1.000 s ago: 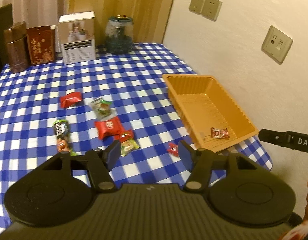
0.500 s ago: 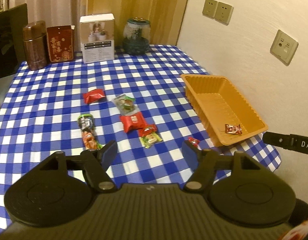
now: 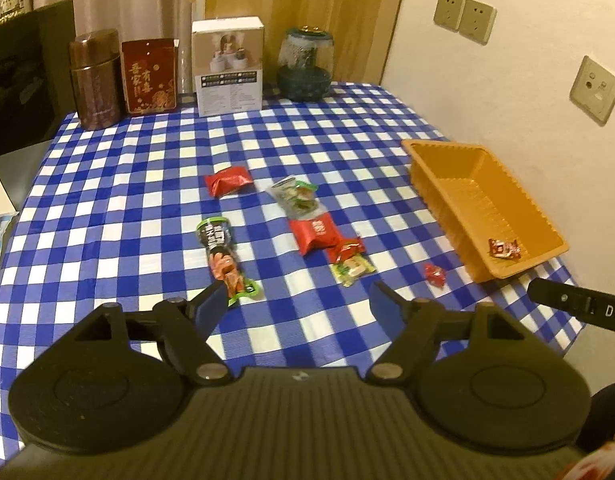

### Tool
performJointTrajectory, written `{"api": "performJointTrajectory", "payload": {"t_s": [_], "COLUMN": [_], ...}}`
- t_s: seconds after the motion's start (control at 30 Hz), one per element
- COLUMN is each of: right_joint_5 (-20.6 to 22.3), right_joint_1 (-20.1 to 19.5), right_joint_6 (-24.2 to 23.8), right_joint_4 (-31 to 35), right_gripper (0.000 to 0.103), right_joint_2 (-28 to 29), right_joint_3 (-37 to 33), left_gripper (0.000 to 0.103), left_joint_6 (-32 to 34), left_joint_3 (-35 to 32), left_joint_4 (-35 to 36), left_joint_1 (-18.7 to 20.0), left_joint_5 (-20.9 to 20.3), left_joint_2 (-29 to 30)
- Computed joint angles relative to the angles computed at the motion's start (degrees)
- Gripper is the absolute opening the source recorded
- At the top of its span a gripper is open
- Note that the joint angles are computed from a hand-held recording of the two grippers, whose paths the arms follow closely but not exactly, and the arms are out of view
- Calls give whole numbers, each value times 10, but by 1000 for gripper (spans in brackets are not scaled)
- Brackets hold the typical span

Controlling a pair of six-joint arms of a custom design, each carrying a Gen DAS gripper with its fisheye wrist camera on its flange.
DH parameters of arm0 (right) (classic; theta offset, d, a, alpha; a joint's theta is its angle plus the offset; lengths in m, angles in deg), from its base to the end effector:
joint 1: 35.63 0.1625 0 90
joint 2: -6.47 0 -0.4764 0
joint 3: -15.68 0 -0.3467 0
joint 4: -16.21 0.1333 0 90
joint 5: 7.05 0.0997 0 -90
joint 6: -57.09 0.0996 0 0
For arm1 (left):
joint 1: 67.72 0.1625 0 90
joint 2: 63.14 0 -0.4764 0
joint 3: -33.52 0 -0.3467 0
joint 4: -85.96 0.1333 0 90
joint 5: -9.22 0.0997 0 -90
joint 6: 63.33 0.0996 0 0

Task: Organize snacks
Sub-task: 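Withdraw both open tools from the tray back toward the snacks, then grasp a red candy with the right tool while the left tool grasps the green-capped snack tube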

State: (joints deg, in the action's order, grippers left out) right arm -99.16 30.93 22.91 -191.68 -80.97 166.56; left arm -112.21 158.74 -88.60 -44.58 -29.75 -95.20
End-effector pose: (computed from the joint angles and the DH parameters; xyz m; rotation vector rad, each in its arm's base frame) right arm -0.0065 -0.3408 0.3516 0.2053 -2.4313 1.0782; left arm -0.3529 -0.3800 -0.0076 0.4612 2.3629 -0.8763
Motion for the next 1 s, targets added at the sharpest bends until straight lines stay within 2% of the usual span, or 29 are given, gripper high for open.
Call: {"api": "performJointTrajectory", "payload": {"t_s": [0.13, 0.57, 0.67, 0.83, 1.0], "right_joint_5": [2, -36, -44, -84, -85], "right_joint_1": [2, 19, 20, 27, 20], "right_joint_6": [0, -4, -11, -21, -26], "right_joint_4": [-62, -242, -279, -334, -354], "right_gripper": [59, 58, 49, 44, 43], "right_joint_2": [47, 225, 262, 321, 349], "right_joint_3": [12, -5, -16, -44, -65], "left_gripper": [75, 76, 76, 77, 77], "left_joint_6": [19, 89, 104, 130, 154], "left_joint_3": [6, -2, -5, -11, -15], "left_joint_4": [-23, -94, -106, -125, -149], "left_joint_1": [16, 72, 80, 94, 104], "left_joint_5": [-2, -18, -21, -27, -35], "left_joint_2": [4, 33, 39, 47, 55]}}
